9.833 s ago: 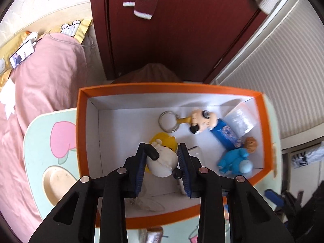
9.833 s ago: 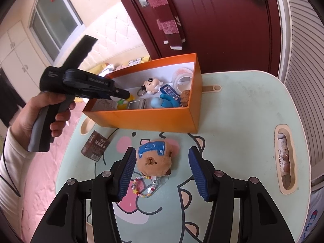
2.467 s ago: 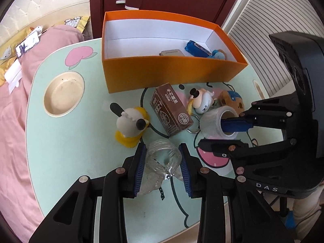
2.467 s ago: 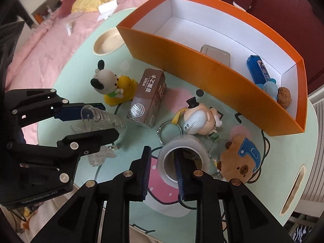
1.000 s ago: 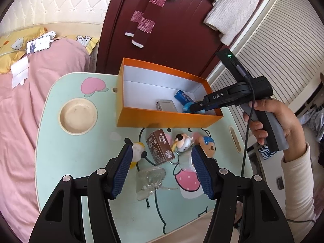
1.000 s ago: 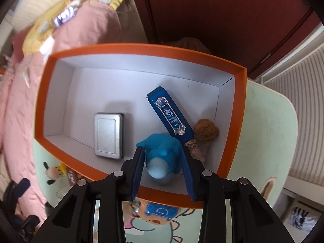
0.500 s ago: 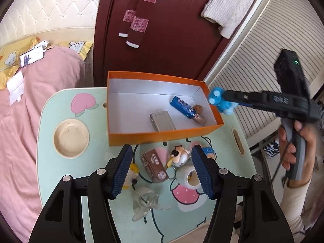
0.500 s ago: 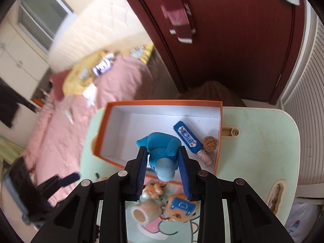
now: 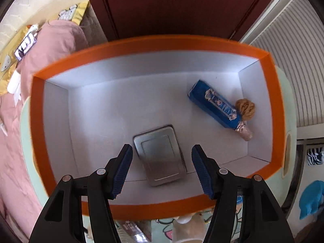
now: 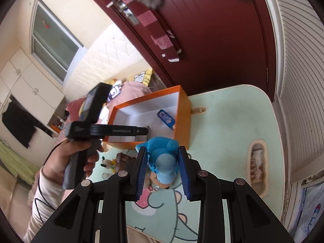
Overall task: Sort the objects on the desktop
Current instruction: 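Grasp the blue plush toy with the right tool while the left tool grasps the silver tin, then set the blue plush on the table with the right tool while the left tool sets the silver tin down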
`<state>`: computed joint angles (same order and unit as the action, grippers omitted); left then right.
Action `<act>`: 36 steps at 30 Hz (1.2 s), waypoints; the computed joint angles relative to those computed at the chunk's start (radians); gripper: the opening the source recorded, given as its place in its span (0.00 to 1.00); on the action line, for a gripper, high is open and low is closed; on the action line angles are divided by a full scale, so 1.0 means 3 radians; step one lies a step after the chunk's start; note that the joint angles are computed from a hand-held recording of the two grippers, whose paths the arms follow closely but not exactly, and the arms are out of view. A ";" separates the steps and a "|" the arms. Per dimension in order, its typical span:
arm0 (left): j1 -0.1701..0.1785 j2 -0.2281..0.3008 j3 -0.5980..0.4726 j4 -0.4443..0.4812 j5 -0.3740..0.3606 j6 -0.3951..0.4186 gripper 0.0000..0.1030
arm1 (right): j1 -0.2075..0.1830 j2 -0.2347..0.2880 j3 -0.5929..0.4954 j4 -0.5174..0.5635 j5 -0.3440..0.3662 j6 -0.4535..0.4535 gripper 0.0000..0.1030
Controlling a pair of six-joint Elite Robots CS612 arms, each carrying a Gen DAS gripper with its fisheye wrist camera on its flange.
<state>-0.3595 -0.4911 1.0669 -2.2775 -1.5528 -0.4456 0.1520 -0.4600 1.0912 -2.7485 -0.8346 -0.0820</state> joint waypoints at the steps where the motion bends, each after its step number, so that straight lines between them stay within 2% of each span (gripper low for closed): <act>1: -0.0011 0.0033 -0.0049 0.0074 0.0027 0.0039 0.65 | -0.0009 0.0004 0.0009 -0.0008 0.0010 -0.0001 0.28; 3: -0.0040 0.0049 -0.0071 0.0130 0.0152 0.0115 0.65 | -0.0016 0.0024 0.0003 -0.0007 0.0037 0.0003 0.29; 4: -0.0045 0.0046 -0.0055 0.0104 0.0180 0.0161 0.61 | -0.0020 0.0031 0.0003 -0.0005 0.0050 0.0002 0.29; 5: -0.0043 0.0034 -0.0028 0.0055 0.0179 0.0201 0.44 | -0.0027 0.0028 0.0020 -0.0003 0.0063 -0.0011 0.29; 9: 0.0011 -0.0032 0.0126 -0.0158 0.0041 0.0231 0.44 | -0.0018 0.0029 0.0045 0.0064 0.0028 -0.0089 0.28; 11: 0.0039 -0.0095 0.0259 -0.0400 -0.0015 0.0172 0.44 | -0.0006 0.0029 0.0067 0.0107 0.0006 -0.0145 0.28; 16: 0.0098 -0.0319 0.0584 -0.1078 -0.0344 0.0161 0.44 | 0.0060 0.0095 0.0012 0.0275 -0.0005 -0.0293 0.29; 21: 0.0034 -0.0675 0.1159 -0.1709 -0.0474 0.0397 0.44 | 0.0134 0.0114 0.0019 0.0367 0.0024 -0.0453 0.29; 23: -0.0008 -0.0805 0.1414 -0.1881 -0.0535 0.0484 0.44 | 0.0166 0.0096 0.0054 0.0394 -0.0032 -0.0543 0.29; 26: -0.0030 -0.0919 0.1732 -0.2015 -0.0702 0.0579 0.44 | 0.0220 0.0077 0.0098 0.0462 -0.0247 -0.0642 0.28; 31: -0.0075 -0.0915 0.1982 -0.2167 -0.0831 0.0530 0.44 | 0.0277 0.0131 0.0054 0.0568 -0.0416 -0.0682 0.29; 36: -0.0151 -0.0824 0.1943 -0.1966 -0.0694 0.0510 0.44 | 0.0307 0.0152 0.0065 0.0377 -0.0539 -0.0652 0.29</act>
